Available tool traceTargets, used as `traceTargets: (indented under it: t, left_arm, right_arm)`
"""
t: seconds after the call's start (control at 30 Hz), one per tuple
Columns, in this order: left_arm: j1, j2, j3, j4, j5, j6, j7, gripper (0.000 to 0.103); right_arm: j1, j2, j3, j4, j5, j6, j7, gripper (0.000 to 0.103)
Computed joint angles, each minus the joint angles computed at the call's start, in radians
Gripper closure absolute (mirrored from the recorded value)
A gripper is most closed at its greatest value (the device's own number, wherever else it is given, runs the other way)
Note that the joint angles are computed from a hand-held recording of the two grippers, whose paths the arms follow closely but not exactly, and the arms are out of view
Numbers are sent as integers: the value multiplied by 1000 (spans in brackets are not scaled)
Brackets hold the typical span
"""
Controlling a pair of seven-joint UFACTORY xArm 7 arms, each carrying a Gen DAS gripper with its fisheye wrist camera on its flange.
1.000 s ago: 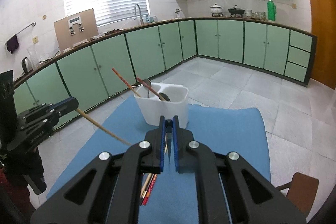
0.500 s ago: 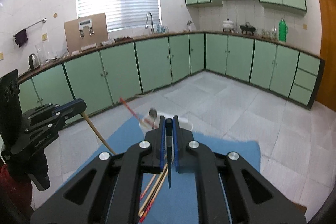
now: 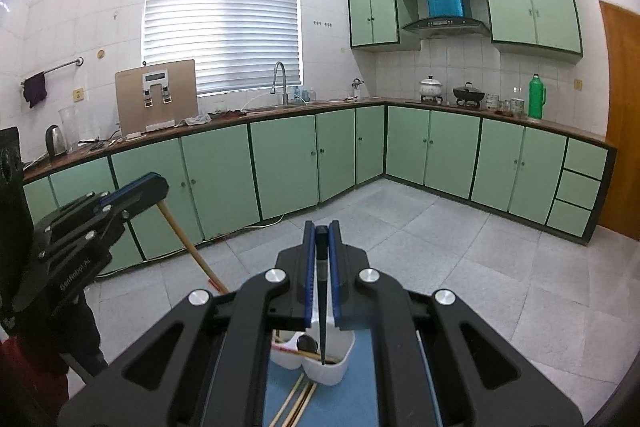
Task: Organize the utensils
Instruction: 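Lower the wooden and black chopsticks into the white holder and open both grippers, then move both open grippers back over the remaining chopsticks on the mat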
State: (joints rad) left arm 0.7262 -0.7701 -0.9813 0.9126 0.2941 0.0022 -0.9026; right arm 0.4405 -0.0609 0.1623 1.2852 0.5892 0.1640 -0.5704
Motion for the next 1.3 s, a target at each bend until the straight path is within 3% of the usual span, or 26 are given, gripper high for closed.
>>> traceTargets:
  t: [0.23,0.37,0.57,0.7,0.77,0.87,1.07,1.13,1.23,1.3]
  left_arm:
    - [181,19,-138,-6,-26,-92,-42,97]
    - [262,54,-211,-5,-47,-138,-42,97]
    - [302,140,-277,4,-49,-111,-6,96]
    - [264,143,-252,-27,-53,-109,3,88]
    - [229,131,-226,-45,-56,-98,5,79]
    - [177,110,-188,-64,-57,-85,4,64]
    - [11,20,-90,-160,-62,-45,-24,49]
    - [-48,-9,-64,-193,-61,-13,-41,48]
    - [-140,-42,-33,-258,-59,19,-81,42]
    - [-193,-52,-23,-295,-51,44,-108,38]
  right_arm:
    - [-39,127,46,59,-6,-41,11,97]
    - [-55,184,64,72,-93,-50,94,97]
    - [-72,228,74,80,-218,-22,213,97]
    - [-86,219,88,50,-248,-31,239,94]
    - [-90,208,88,35,-257,-38,260,77]
    - [-115,167,118,-20,-183,-90,222,52]
    - [-86,52,101,-180,-99,-218,143,29]
    - [-22,4,55,-246,12,-256,51,22]
    - [79,-42,-33,-326,65,-299,28,16]
    - [209,-76,-149,-393,109,-327,19,12]
